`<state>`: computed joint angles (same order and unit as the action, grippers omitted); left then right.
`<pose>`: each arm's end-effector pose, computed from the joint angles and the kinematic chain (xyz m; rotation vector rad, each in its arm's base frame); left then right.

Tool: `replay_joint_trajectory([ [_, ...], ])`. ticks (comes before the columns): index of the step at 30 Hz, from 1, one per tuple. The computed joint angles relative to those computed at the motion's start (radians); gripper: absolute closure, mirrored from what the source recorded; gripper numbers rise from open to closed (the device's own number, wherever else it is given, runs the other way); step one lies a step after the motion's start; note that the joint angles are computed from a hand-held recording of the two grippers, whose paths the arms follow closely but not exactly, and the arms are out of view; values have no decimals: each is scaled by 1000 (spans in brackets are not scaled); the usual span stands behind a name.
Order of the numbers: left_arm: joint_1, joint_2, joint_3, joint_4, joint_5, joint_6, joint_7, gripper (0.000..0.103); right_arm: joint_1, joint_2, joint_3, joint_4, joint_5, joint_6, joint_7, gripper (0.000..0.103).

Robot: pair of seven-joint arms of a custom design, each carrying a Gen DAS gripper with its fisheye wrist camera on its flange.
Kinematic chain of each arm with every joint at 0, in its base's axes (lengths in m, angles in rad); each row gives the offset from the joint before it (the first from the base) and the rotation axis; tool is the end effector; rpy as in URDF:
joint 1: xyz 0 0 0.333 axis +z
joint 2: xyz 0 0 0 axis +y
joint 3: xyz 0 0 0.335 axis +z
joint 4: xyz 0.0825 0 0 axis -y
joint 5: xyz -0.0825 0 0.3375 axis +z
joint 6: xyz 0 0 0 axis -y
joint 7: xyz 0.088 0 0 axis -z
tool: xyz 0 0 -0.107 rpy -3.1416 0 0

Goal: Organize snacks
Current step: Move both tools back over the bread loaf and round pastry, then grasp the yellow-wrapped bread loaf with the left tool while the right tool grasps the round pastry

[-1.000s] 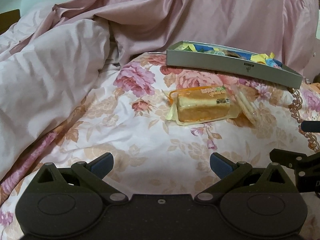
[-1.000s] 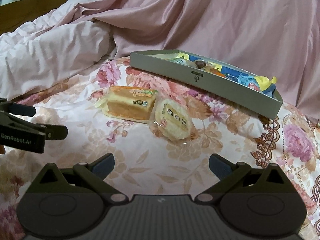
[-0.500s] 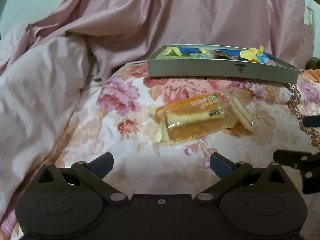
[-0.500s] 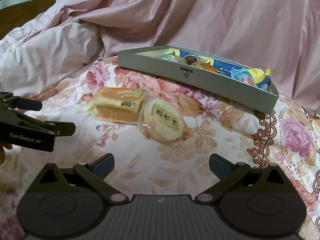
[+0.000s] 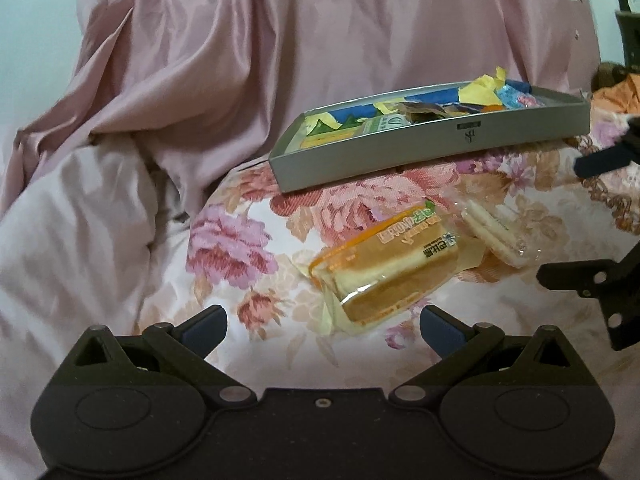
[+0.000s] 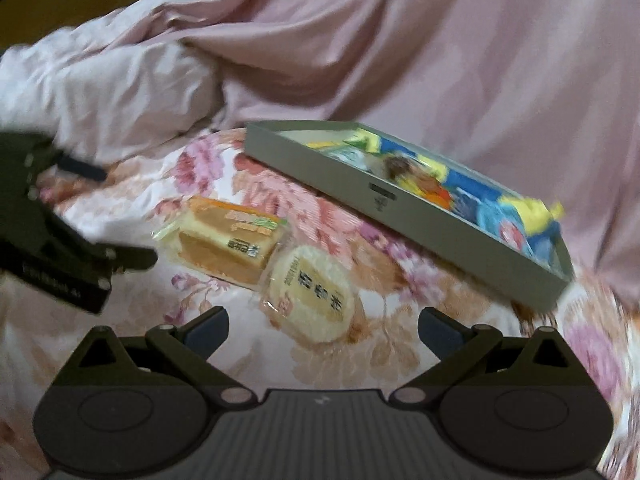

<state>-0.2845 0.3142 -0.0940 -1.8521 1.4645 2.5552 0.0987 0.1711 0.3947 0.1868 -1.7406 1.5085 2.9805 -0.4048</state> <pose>0.5754 -0.2378 0.4302 -1.5066 1.5724 -0.5296 0.6258 0.1420 0.4380 -2.0729 0.7682 -0.7421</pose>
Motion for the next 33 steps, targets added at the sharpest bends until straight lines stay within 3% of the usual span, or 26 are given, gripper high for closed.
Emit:
replay_joint_trajectory([
  [2, 2, 8, 1, 13, -7, -2, 25, 1, -3, 27, 5, 28, 8, -8, -59, 0],
  [6, 1, 37, 8, 58, -20, -2, 93, 1, 0, 61, -1, 55, -137, -47, 78, 0],
  [8, 1, 56, 12, 86, -30, 11, 144, 1, -17, 74, 25, 67, -147, -45, 62, 0],
  [17, -19, 173, 47, 246, -125, 53, 511, 1, -48, 149, 93, 123, -225, -2, 63, 0],
  [24, -1, 249, 45, 332, -336, 110, 838, 1, -78, 179, 154, 161, -194, 65, -28, 6],
  [27, 1, 275, 47, 364, -426, 112, 923, 1, -64, 183, 132, 160, -261, 70, 29, 13],
  [31, 10, 295, 43, 387, -547, 123, 1021, 2, -95, 177, 151, 161, -303, 47, 79, 19],
  [33, 28, 303, 22, 397, -635, 120, 1084, 8, -97, 172, 133, 168, -340, 7, 152, 26],
])
